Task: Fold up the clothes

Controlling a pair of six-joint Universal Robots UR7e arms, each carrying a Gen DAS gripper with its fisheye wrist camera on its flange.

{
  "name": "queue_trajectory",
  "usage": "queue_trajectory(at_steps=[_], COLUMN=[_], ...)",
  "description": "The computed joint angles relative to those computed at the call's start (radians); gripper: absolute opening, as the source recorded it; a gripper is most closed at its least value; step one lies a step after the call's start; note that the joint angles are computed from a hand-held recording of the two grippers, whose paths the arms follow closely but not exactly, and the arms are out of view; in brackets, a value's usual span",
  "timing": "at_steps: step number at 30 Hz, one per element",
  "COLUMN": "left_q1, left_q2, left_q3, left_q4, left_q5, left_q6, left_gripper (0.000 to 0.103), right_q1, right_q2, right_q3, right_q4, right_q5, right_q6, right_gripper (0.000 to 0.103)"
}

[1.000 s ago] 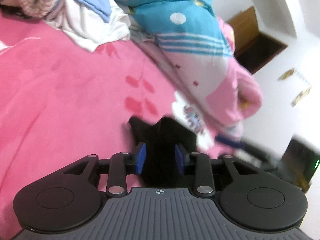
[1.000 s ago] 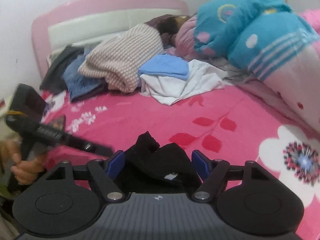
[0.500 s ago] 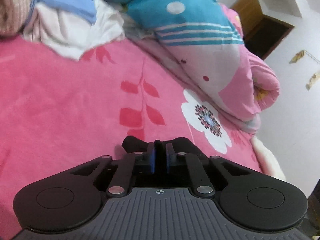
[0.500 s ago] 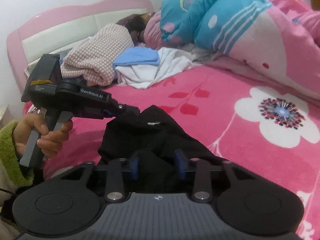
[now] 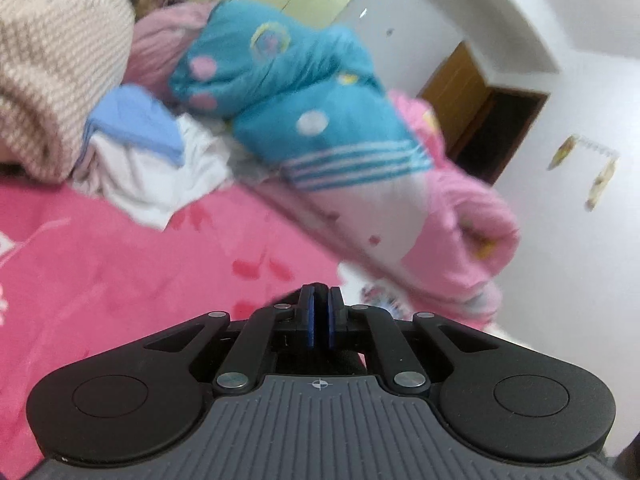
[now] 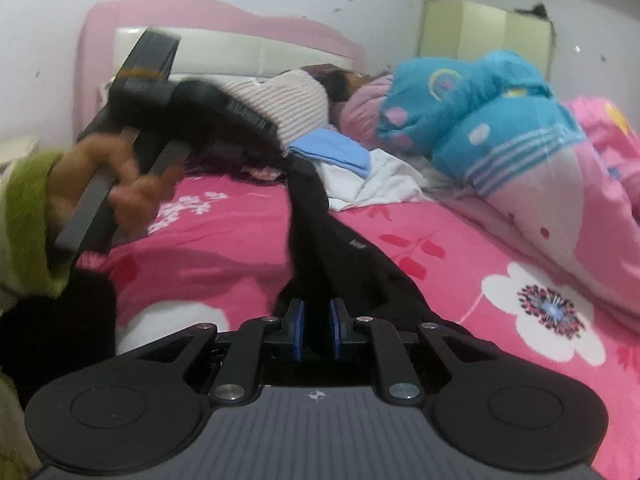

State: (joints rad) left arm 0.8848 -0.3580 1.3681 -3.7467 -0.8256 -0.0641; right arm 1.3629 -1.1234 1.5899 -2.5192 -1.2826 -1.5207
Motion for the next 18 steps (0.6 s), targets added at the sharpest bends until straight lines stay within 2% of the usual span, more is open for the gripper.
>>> queue_trajectory(at_steps=[3, 6, 7, 11, 13, 16, 18], left_q1=[-0.016, -0.025, -0.025, -0.019, -0.008, 0.012, 0.023], left_q2=[0.001, -0.003, -0.004, -0.01, -0.016, -0.021, -0.022], left_q3=[0.006, 0.026, 0.034, 0.066, 0.079, 0.089, 0.09], left_q4=[-0.059, -0.073, -0.075, -0.07, -0.051, -0.031, -0.018], left_q5=[0.0, 0.018, 0.024, 0.05, 0.053, 0.058, 0.064], left_q6=[0.074, 0.09, 0.09, 0.063, 0.014, -0.045, -0.076], left_gripper=[0.004, 0.004, 0.004, 0.004, 0.004, 0.004, 0.004], right_q1=[-0.003, -0.002, -0.002, 0.003, 0.007, 0.012, 0.007], right_q2=[-0.007, 0.031, 0.053, 0.183, 0.239, 0.274, 0.256], right_q3=[-0.013, -0.105, -0.149, -0.386, -0.474, -0.521, -0.5], right_q4=[0.01, 0.052, 0.076, 0.225, 0.286, 0.38, 0.453], right_q5=[0.047, 0.069, 0.074, 0.031, -0.014, -0.084, -0.089], right_q6=[0.04, 0.174, 0.229, 0.513, 0.61, 0.632, 0.574], right_gripper=[0.02, 0.046, 0.049, 0.05, 0.045, 0.037, 0.034])
